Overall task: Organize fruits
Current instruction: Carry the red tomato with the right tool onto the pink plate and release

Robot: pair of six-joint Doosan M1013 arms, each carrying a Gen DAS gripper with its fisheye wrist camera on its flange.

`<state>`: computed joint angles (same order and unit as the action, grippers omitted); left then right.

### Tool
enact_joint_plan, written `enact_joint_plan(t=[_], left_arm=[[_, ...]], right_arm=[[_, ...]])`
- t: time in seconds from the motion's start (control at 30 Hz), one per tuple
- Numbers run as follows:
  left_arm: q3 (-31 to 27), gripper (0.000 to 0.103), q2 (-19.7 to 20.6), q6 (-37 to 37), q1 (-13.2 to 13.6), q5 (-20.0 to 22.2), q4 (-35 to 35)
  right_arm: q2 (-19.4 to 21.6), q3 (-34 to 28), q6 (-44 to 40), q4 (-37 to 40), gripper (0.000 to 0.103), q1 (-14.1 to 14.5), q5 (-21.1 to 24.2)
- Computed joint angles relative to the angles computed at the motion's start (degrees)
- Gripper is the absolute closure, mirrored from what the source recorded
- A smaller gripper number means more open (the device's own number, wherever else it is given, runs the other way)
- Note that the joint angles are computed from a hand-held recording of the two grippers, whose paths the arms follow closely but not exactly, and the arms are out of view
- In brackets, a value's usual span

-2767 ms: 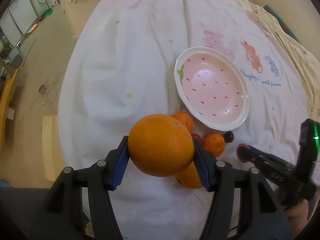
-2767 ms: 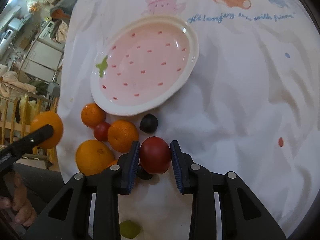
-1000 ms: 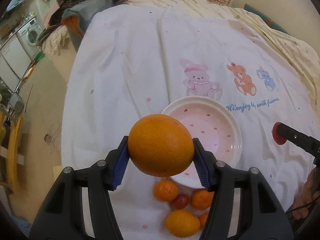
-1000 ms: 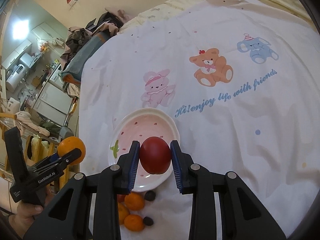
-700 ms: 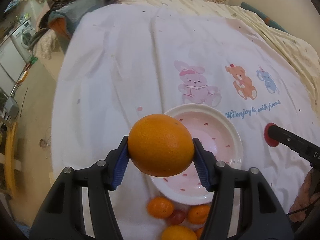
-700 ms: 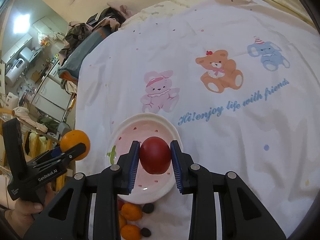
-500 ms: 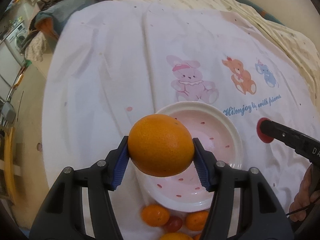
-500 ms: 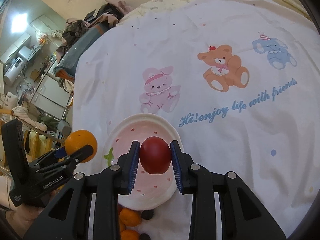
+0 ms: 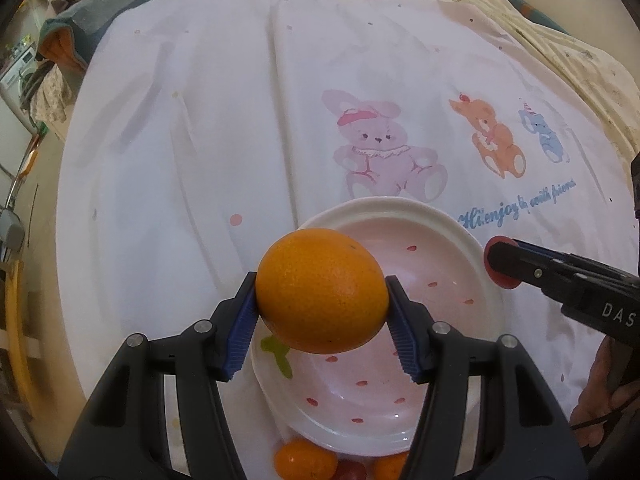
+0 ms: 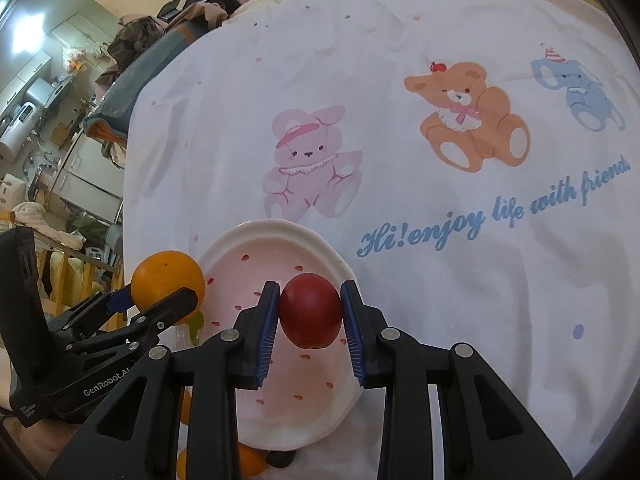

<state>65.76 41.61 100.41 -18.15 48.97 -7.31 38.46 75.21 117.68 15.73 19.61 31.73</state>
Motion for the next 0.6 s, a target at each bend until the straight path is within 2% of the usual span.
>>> enact_joint_plan(t=[0.17,0.6], left_arm=[[-0.55,0.047,0.83,0.04,0.52,1.01,-1.06],[-1.75,0.047,2.02,2.73,1.16,4.43,-5.00]], right_arm=[[1.05,-0.61,-4.27,5.57,0.070,-0.54,0.71],[3.67,-3.98,-4.70,5.30,0.070,-0.42,3.79]])
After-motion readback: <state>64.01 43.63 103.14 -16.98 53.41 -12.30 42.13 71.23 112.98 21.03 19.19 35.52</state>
